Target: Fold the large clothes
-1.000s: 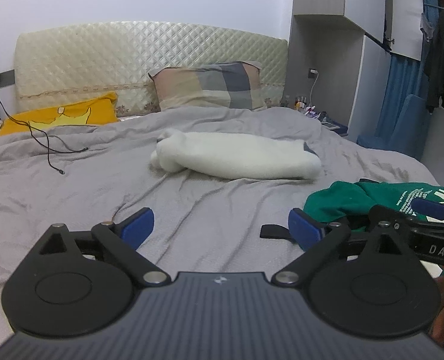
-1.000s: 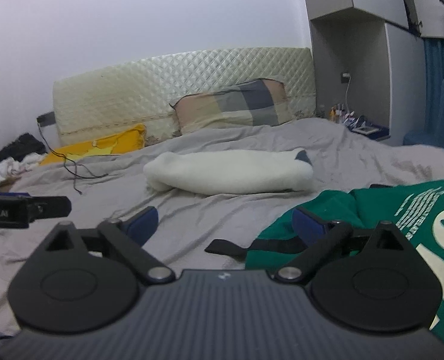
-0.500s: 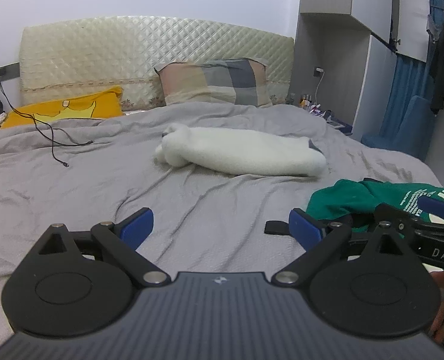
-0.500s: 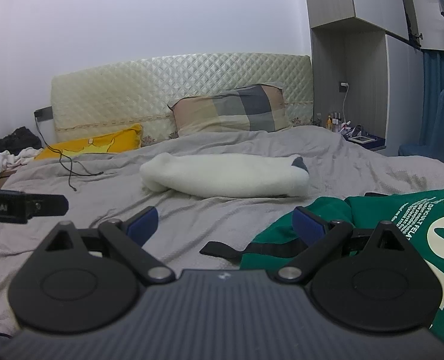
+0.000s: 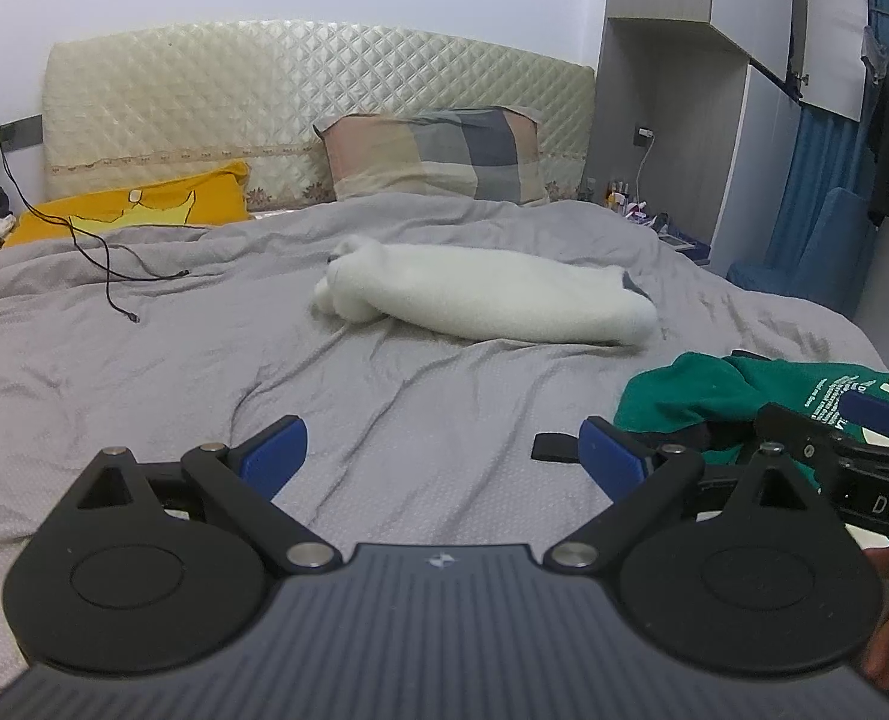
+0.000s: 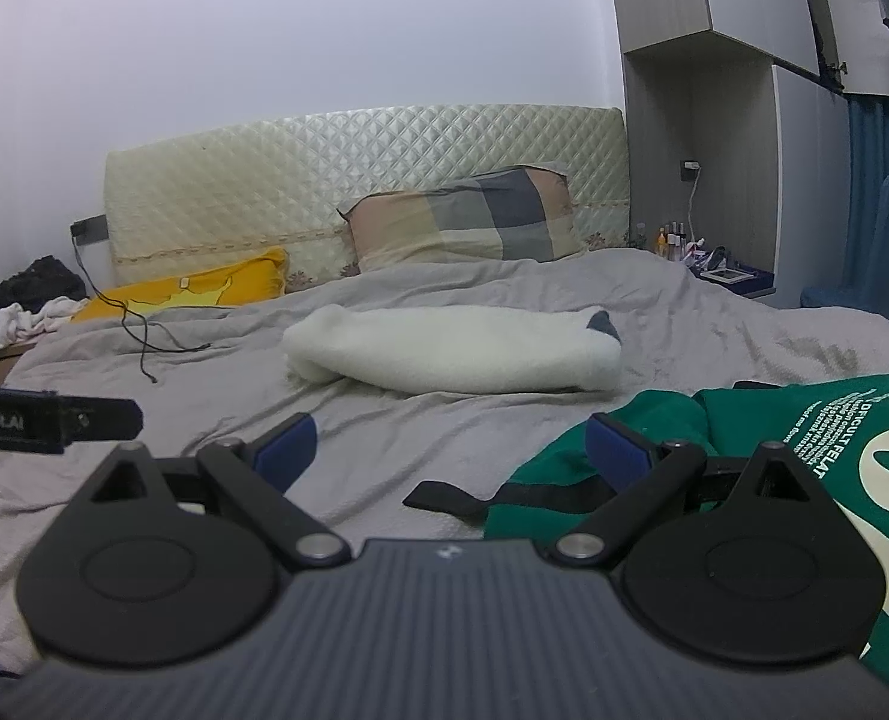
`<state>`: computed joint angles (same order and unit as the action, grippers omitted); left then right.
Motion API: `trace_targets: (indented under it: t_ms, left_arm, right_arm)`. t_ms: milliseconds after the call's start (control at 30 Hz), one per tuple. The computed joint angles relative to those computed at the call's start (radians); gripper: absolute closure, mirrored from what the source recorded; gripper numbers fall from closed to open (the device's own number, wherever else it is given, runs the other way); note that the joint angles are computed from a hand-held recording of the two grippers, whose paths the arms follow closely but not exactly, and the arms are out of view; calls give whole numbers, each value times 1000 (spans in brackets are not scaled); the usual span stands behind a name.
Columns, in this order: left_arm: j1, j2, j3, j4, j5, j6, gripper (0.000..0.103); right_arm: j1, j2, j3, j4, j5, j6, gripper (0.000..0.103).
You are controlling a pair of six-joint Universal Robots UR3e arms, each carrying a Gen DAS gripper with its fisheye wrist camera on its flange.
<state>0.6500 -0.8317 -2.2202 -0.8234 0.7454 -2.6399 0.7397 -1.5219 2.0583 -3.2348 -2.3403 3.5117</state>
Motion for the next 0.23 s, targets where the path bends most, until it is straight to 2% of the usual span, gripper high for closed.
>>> trace_targets:
  t_ms: [233]
  left_arm:
    - [16, 28, 2, -27, -18, 11, 4]
  right_arm:
    - [-9, -5, 14, -15, 17, 5, 5]
